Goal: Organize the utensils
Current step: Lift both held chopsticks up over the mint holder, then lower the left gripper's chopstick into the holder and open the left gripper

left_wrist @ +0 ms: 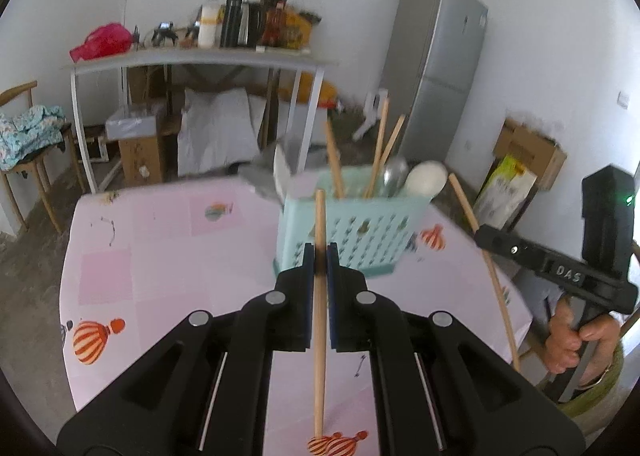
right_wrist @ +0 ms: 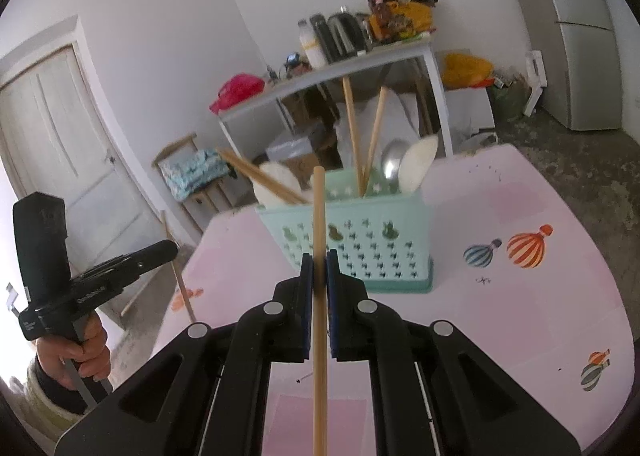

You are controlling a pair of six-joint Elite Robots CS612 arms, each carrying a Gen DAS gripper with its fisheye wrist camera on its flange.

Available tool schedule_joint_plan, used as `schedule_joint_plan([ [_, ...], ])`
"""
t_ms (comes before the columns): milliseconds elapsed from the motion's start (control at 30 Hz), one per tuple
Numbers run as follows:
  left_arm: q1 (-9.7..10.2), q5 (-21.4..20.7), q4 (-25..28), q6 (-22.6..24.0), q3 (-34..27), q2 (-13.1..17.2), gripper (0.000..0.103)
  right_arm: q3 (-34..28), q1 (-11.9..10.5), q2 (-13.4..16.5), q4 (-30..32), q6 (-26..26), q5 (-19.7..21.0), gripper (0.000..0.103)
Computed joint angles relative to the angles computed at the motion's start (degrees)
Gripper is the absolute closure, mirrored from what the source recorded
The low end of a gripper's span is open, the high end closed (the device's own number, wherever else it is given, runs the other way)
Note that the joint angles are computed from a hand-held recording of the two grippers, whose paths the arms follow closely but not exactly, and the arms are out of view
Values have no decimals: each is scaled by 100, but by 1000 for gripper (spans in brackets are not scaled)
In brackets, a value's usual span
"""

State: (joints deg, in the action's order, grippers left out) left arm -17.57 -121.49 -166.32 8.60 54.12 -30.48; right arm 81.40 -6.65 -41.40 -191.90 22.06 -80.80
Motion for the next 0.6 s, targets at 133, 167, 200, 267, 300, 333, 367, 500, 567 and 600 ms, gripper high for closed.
schedule_joint_plan([
  [133, 23, -302, -252, -346, -61, -1, 99, 127, -16, -77, -338, 94, -31, 96],
  [167, 23, -371, -360, -445, -93, 8, 99, 150, -29, -95, -407, 116, -23, 96],
  [200, 22, -430, -484, -536, -123, 16, 99, 165, -43, -107, -456, 129, -6, 96],
  [267, 18, -474, -733, -694, -205, 59, 99, 187, -61, -125, -519, 163, 21, 96],
  [300, 13, -501, -841, -776, -257, 84, 99, 197, -70, -135, -536, 178, 42, 96],
  [333, 5, -523, -959, -864, -312, 110, 99, 211, -73, -143, -562, 195, 48, 96],
  [367, -2, -534, -1079, -959, -368, 132, 99, 231, -76, -154, -594, 210, 50, 96],
  [500, -38, -638, -1516, -1380, -687, 271, 99, 271, -87, -175, -650, 203, 80, 96],
  [567, -72, -636, -1745, -1563, -918, 369, 99, 274, -86, -175, -655, 191, 97, 96],
  [600, -87, -628, -1832, -1645, -1056, 429, 99, 271, -84, -174, -653, 179, 96, 96],
])
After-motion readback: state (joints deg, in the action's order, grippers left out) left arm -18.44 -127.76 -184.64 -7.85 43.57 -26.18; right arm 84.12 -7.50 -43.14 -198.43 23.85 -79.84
